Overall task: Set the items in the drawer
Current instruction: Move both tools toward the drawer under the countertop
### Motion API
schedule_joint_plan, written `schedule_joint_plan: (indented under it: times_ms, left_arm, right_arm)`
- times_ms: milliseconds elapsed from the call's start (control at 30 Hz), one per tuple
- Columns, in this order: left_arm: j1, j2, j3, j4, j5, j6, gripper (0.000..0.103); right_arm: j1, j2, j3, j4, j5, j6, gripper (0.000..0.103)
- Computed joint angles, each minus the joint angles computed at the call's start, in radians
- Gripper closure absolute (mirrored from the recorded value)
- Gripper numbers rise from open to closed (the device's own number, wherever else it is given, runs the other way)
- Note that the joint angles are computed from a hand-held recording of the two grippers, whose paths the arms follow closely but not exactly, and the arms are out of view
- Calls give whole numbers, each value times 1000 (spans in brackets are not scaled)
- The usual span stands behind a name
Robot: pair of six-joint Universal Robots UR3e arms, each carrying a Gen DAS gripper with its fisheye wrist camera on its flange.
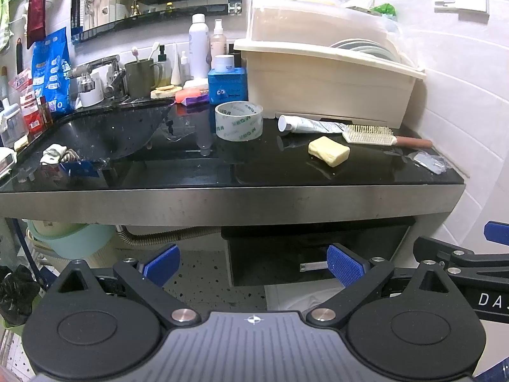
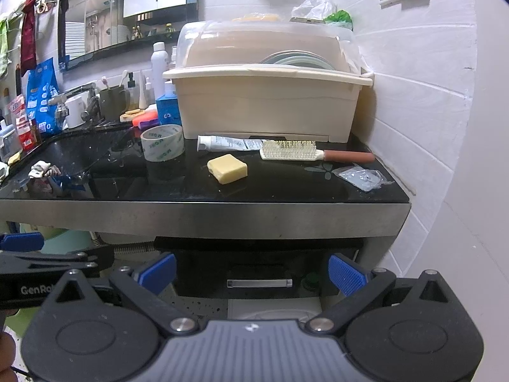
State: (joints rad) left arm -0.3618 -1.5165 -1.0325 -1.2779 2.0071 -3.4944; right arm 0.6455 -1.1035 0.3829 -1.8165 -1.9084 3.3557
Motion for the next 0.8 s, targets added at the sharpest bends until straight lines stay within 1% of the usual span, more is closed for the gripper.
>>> schedule_joint_plan:
  times_ms: [367, 400, 533, 600, 800]
  left_arm:
    - [27, 28, -32, 12, -24, 16, 3]
    - [11, 7, -12, 5, -6, 9, 3]
    - [11, 3, -8, 4, -7, 8, 3]
    - [11, 5, -9, 5, -7, 11, 3]
    - [10, 6, -13, 6, -6, 9, 3]
  right_arm:
    - [-1, 6, -5, -1, 1, 5, 0]
    - [-3, 7, -6, -1, 3, 5, 0]
    - [-31, 27, -51, 17, 25, -12, 0]
    - [1, 15, -11, -5, -2, -2, 0]
    - [-1, 10, -6, -6, 2, -2, 0]
